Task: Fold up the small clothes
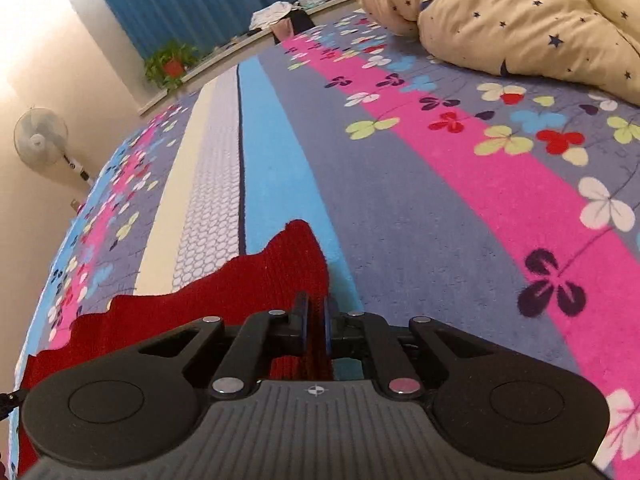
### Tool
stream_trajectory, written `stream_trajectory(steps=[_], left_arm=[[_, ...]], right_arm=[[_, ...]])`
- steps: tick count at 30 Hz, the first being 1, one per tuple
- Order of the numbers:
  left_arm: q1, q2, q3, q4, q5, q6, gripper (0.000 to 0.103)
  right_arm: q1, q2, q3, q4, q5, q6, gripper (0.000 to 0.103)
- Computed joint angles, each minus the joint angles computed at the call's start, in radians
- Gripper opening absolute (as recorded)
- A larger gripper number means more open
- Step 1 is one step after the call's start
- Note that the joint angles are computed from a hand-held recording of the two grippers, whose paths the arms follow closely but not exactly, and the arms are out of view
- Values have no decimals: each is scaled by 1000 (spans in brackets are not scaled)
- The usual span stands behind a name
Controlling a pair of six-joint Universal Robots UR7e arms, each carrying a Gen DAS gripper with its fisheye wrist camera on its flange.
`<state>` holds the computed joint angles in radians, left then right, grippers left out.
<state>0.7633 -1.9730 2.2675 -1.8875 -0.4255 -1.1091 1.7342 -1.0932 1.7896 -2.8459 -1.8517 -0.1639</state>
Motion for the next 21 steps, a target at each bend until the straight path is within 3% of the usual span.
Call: stream_trajectory(steps=[1, 3, 4, 6, 7, 8, 9, 11, 15, 18, 21], left_arm=[[6, 16, -24, 84, -27, -38, 17], [12, 45, -71, 249, -75, -142, 35], [-7, 43, -85, 342, -65, -216, 39], [-68, 11, -92, 481, -26, -343, 42], [-99, -18, -86, 510, -23, -383, 45], [-131, -49, -79, 527, -29, -417, 55], [-163, -80, -75, 549, -44, -451, 68], [-206, -141, -60, 532, -111, -454, 79], [-227, -198, -49, 510, -296, -444, 80], [-262, -198, -56, 584, -356, -475, 79], [-294, -210, -37, 569, -382, -457, 76]], right_arm=[[2, 4, -5, 24, -29, -2, 7], [5, -2, -4, 64, -60, 9, 9], [7, -4, -3, 70, -77, 16, 11], [9, -20, 10, 65, -108, 25, 26], [7, -36, 21, 61, -106, 32, 44], [2, -59, 35, 58, -90, 37, 57], [-2, -79, 47, 63, -72, 36, 61], [-12, -131, 77, 96, -22, 10, 65], [-48, -217, 113, 244, 71, -28, 68], [-60, -245, 120, 354, 97, -64, 68], [-52, -262, 136, 404, 84, -163, 68]])
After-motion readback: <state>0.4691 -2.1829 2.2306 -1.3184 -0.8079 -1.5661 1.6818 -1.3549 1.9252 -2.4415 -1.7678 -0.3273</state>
